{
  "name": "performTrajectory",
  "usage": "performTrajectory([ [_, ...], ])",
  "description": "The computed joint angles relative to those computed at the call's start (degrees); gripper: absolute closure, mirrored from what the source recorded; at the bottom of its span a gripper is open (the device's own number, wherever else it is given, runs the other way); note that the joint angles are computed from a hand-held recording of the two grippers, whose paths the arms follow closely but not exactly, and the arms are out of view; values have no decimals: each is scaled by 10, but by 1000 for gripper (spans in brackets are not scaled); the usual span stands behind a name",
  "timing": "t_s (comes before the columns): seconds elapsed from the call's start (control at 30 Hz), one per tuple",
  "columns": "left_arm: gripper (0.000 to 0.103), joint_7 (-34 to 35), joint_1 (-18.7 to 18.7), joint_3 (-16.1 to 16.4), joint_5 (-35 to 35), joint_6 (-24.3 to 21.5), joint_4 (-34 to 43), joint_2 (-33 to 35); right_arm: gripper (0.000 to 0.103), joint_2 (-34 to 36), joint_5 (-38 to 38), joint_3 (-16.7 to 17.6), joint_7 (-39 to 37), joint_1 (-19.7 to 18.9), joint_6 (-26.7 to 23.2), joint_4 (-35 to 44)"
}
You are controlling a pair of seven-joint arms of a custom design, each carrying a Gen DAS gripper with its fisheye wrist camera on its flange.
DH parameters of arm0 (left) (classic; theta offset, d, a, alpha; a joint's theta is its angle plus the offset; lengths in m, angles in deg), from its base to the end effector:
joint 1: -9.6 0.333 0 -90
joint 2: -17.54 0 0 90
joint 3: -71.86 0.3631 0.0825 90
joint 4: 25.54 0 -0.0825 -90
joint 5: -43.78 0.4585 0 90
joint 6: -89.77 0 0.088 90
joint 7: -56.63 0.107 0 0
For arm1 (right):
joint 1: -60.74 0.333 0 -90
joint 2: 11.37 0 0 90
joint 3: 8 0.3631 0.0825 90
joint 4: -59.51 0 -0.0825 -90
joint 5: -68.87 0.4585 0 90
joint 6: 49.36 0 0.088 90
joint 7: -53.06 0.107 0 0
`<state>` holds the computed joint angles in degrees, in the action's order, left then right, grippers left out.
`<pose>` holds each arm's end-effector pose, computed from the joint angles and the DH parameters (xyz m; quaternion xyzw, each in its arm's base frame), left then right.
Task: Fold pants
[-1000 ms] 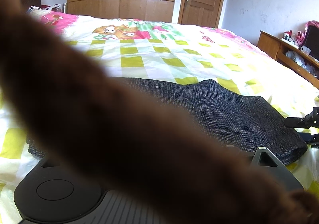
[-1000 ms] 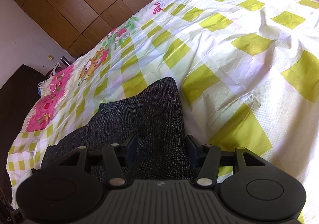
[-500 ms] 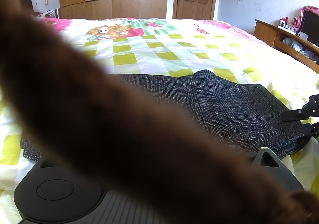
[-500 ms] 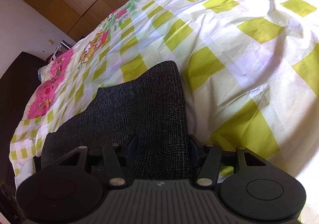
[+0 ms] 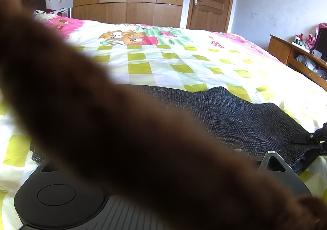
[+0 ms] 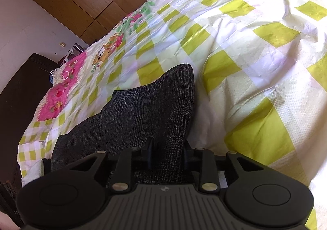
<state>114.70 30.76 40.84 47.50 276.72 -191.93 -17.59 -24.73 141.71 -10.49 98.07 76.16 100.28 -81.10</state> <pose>0.3983 -0.0675 0.4152 -0.7066 0.5461 -0.3162 0.3202 0.5155 0.0967 0.4155 -0.6341 0.6450 0.0582 0.4225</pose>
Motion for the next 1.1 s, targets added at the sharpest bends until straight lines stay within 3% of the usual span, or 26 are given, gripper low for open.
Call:
performTrajectory([
  [0.07, 9, -4, 5, -4, -2, 1, 0, -2, 43, 8, -11, -1, -1, -1, -18, 8],
  [0.1, 9, -7, 13, -12, -3, 1, 0, -5, 43, 13, -28, 5, 9, -1, -15, 11],
  [0.27, 9, -44, 76, -69, -8, -9, -4, -41, 68, 10, -54, 20, 27, 15, 47, 5],
  [0.37, 9, -74, 80, -60, -7, -29, -4, -45, 71, 7, -36, 10, 31, 19, 51, 5],
  [0.5, 9, -49, 24, 0, 33, -54, 1, -27, 72, 19, -56, 5, 35, 11, 46, 19],
  [0.73, 9, -2, -86, 61, 81, -87, 0, -29, 72, 12, -91, -9, 22, -6, 32, 25],
  [0.8, 8, -9, -71, 43, 88, -67, -3, -40, 72, 10, -74, -15, -8, -5, 25, 21],
  [0.9, 8, -17, -40, 19, 89, -53, 10, -31, 69, 19, -66, -7, 17, -7, 39, 18],
  [1.0, 8, -36, 20, -32, 92, -53, 25, -24, 62, 17, -16, -13, 0, -6, 30, 18],
  [1.1, 8, -48, 44, -47, 91, -33, 32, -4, 61, 15, -11, -9, -2, -11, 25, 17],
])
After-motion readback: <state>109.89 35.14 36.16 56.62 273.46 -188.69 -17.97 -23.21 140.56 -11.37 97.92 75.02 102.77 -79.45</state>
